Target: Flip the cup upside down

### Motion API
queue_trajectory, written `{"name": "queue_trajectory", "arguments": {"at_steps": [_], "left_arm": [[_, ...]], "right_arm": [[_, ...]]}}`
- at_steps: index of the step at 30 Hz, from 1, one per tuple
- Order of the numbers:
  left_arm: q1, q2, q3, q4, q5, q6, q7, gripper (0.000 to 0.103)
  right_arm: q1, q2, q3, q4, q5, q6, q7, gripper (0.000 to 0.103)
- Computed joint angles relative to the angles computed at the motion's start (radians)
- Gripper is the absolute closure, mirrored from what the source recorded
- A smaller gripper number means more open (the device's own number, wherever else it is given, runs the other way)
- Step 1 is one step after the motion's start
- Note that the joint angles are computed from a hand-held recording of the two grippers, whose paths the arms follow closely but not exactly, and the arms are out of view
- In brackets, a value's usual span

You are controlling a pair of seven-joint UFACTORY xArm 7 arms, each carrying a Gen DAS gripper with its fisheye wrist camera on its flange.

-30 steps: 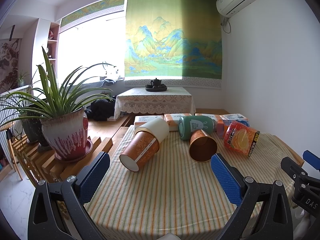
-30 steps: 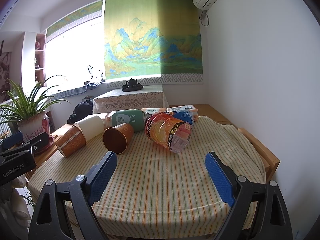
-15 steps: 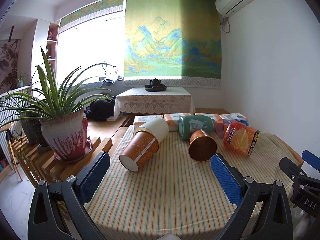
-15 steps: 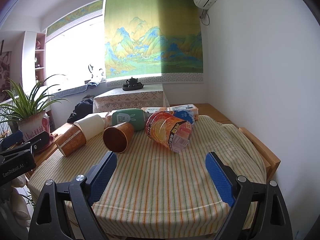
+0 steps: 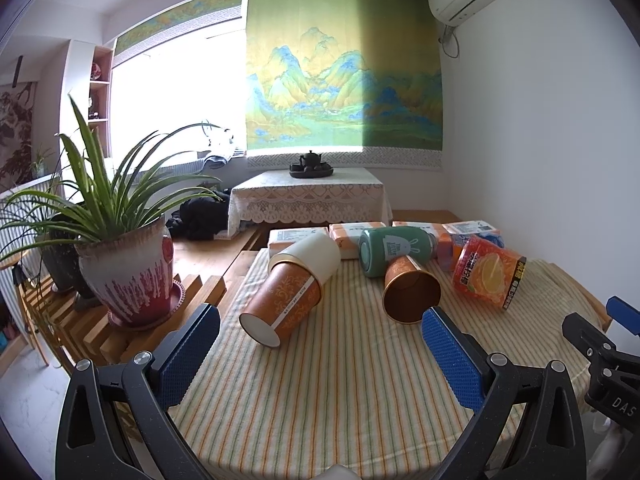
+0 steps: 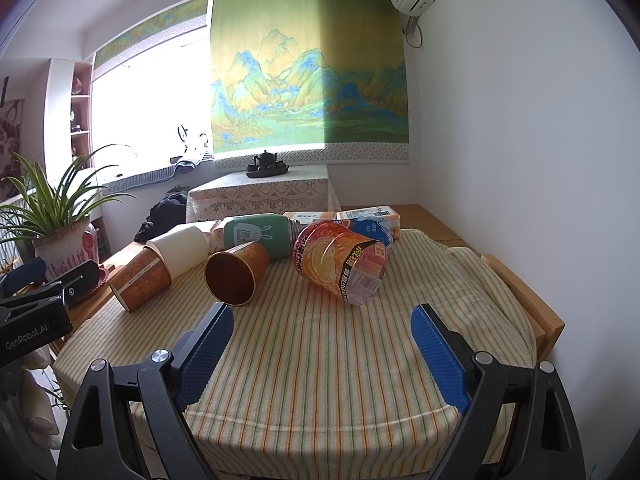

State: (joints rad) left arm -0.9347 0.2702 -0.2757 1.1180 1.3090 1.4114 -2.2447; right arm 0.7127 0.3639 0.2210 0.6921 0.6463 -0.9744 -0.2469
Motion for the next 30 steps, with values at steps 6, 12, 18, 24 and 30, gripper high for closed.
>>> {"name": "queue_trajectory", "arguments": {"at_steps": [6, 12, 18, 24, 30], "left_arm": [[0.066, -0.069, 0.008, -0.057, -0.011, -0.095, 0.077, 0.001], [0.145, -0.122, 0.012, -0.095, -0.034, -0.161, 0.164, 0.001], [0.265, -0.159, 0.038, -0.099, -0.076, -0.359, 0.364, 0.001], [0.404, -0.091, 0.102, 0.022, -0.285, -0.596, 0.729, 0.001], [0.470, 0.072, 0.157, 0.240, -0.553, -0.635, 1.113, 0.001]], "right_arm": [[-0.009, 0.010, -0.011, 0.032, -0.004, 0.039, -0.008, 0.015], [-0.018, 0.017, -0.023, 0.068, -0.023, 0.091, -0.017, 0.015], [-0.025, 0.022, -0.033, 0.101, -0.039, 0.122, -0.020, 0.015], [-0.042, 0.024, -0.040, 0.107, -0.067, 0.144, 0.004, 0.015], [-0.063, 0.028, -0.053, 0.107, -0.082, 0.156, 0.030, 0.015]]}}
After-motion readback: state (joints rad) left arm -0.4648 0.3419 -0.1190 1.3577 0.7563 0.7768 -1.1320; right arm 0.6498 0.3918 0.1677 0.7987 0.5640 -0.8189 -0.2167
